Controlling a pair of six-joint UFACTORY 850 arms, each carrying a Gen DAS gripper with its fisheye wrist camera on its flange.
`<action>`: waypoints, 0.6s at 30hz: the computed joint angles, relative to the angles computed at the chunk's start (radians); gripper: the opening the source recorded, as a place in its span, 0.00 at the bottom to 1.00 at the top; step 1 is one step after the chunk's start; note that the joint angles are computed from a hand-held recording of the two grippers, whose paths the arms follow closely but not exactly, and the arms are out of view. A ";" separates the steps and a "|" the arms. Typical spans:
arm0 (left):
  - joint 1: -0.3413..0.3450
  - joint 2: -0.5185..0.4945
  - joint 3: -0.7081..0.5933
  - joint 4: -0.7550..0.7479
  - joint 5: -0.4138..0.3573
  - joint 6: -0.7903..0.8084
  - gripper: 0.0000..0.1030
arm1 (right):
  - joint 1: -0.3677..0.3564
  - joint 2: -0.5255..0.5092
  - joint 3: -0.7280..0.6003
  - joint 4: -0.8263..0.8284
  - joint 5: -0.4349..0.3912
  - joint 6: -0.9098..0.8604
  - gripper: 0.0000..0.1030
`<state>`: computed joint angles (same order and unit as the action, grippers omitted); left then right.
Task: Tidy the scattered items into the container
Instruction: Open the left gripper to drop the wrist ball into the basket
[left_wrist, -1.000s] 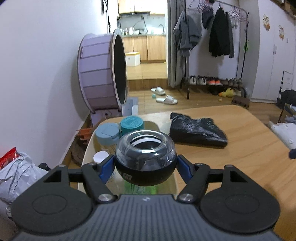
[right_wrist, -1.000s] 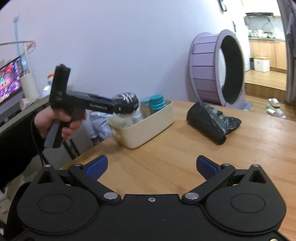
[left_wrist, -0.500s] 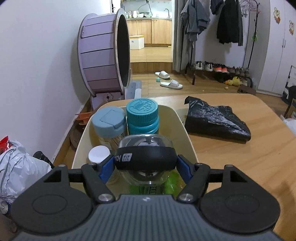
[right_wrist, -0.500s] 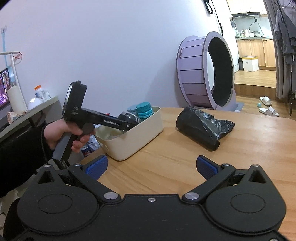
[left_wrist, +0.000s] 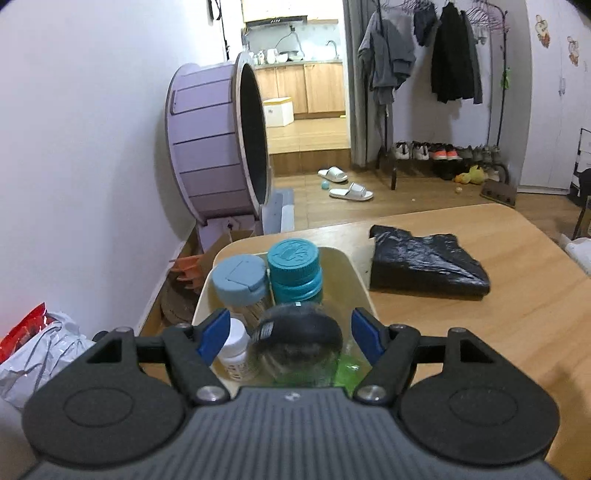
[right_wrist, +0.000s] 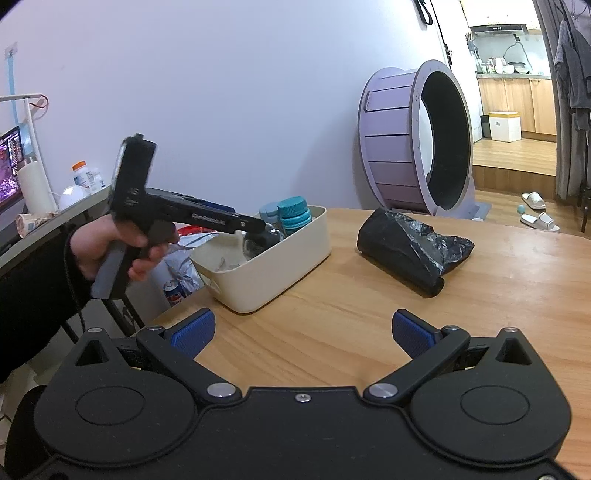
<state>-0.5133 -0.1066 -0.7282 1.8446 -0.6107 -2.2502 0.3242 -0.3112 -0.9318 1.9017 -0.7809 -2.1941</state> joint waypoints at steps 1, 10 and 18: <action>-0.009 0.008 0.011 0.020 -0.004 -0.028 0.69 | -0.001 0.002 0.002 0.003 -0.003 -0.002 1.00; -0.145 0.019 0.076 0.239 -0.079 -0.391 0.69 | -0.035 0.027 0.027 0.086 -0.021 -0.030 1.00; -0.193 -0.075 0.016 0.362 -0.106 -0.524 0.69 | -0.068 0.037 0.047 0.222 -0.010 -0.080 1.00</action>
